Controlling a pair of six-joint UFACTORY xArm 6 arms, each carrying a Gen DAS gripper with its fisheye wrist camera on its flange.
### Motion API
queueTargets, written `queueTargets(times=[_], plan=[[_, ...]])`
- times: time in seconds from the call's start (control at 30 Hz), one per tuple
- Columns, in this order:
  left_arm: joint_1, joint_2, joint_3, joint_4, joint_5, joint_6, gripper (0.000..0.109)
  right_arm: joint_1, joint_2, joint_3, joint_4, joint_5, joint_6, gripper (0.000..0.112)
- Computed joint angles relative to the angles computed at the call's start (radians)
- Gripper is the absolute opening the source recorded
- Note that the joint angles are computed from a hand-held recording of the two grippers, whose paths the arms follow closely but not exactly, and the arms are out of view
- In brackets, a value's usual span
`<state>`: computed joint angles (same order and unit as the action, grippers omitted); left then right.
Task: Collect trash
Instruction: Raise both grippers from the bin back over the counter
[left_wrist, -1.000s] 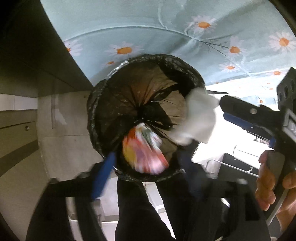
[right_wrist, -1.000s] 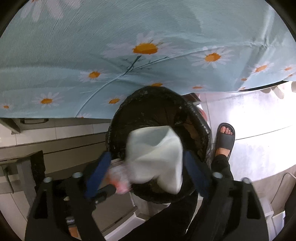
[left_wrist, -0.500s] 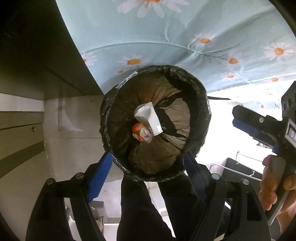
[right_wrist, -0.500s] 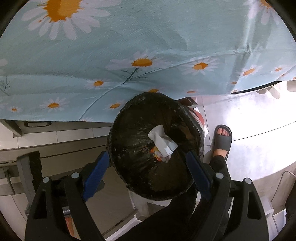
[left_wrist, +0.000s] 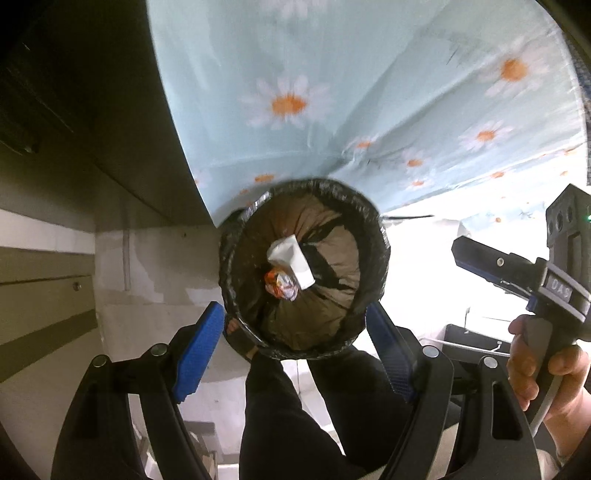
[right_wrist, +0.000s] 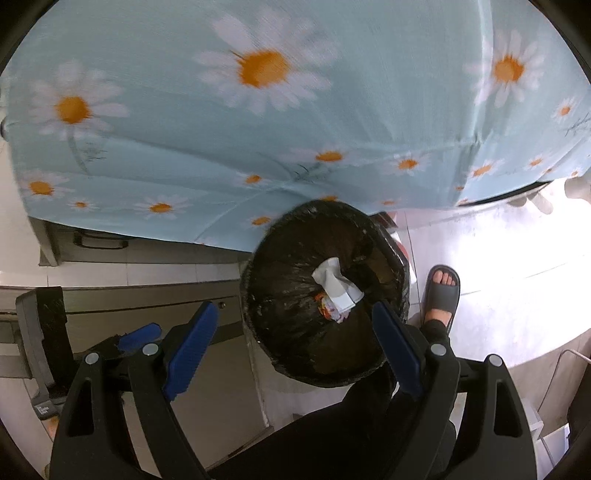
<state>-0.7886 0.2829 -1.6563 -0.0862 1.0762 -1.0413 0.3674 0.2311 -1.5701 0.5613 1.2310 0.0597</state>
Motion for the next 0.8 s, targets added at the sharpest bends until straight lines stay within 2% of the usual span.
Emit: queueTargets(times=[0.5, 0.63, 0.8], plan=[[-0.01, -0.147, 0.004, 0.157, 0.019, -0.034, 0.077, 0.011, -0.143, 0.001, -0.028, -0.107, 0.067, 0.085], [-0.002, -0.134, -0.094, 0.208, 0.078, 0.016, 0.077, 0.014, -0.165, -0.032, -0.032, -0.151, 0.085, 0.085], [0.009, -0.072, -0.277, 0.274, 0.138, 0.057, 0.077, 0.006, -0.144, -0.137, -0.014, -0.16, 0.091, 0.085]])
